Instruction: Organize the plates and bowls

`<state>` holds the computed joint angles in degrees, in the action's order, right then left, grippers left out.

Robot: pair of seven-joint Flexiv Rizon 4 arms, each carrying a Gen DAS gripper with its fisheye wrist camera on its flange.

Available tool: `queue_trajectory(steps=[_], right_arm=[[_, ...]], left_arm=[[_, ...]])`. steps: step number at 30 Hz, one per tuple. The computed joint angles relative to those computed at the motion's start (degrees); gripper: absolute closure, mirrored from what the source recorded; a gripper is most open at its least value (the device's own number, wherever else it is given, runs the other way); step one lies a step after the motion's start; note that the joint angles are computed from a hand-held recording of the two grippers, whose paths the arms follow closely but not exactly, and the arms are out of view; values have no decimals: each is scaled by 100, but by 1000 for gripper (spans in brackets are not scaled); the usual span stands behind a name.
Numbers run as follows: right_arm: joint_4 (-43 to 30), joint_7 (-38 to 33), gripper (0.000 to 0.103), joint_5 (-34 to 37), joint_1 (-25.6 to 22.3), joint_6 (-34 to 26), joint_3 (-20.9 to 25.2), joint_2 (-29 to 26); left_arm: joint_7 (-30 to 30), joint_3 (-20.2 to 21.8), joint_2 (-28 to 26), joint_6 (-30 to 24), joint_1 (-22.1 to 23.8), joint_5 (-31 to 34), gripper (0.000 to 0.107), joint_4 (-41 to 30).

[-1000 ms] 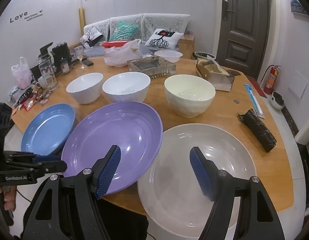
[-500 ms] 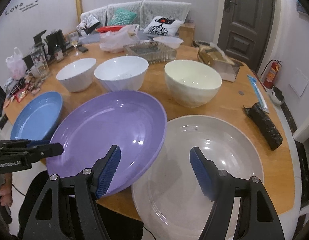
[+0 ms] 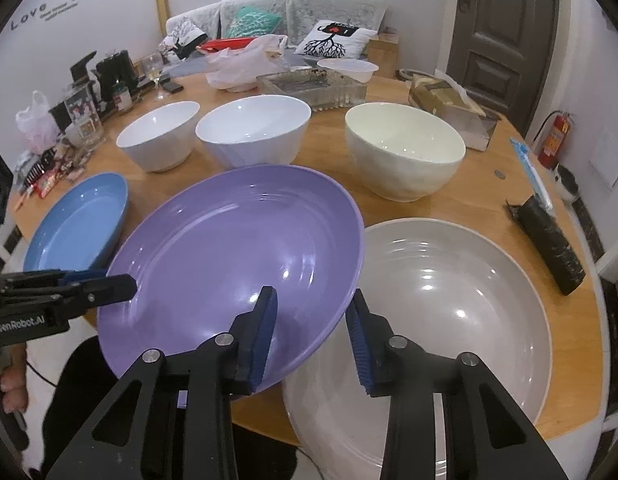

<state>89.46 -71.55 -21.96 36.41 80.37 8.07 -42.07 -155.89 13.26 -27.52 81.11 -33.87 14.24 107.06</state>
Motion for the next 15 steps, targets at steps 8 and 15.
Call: queue_trajectory(steps=[8, 15], right_arm=[[319, 390, 73, -228, 216, 359, -450, 211], [796, 776, 73, -346, 327, 794, -903, 498]], left_arm=[[-99, 98, 18, -309, -171, 330, 76, -312], [-65, -112, -25, -753, -182, 688, 76, -848]])
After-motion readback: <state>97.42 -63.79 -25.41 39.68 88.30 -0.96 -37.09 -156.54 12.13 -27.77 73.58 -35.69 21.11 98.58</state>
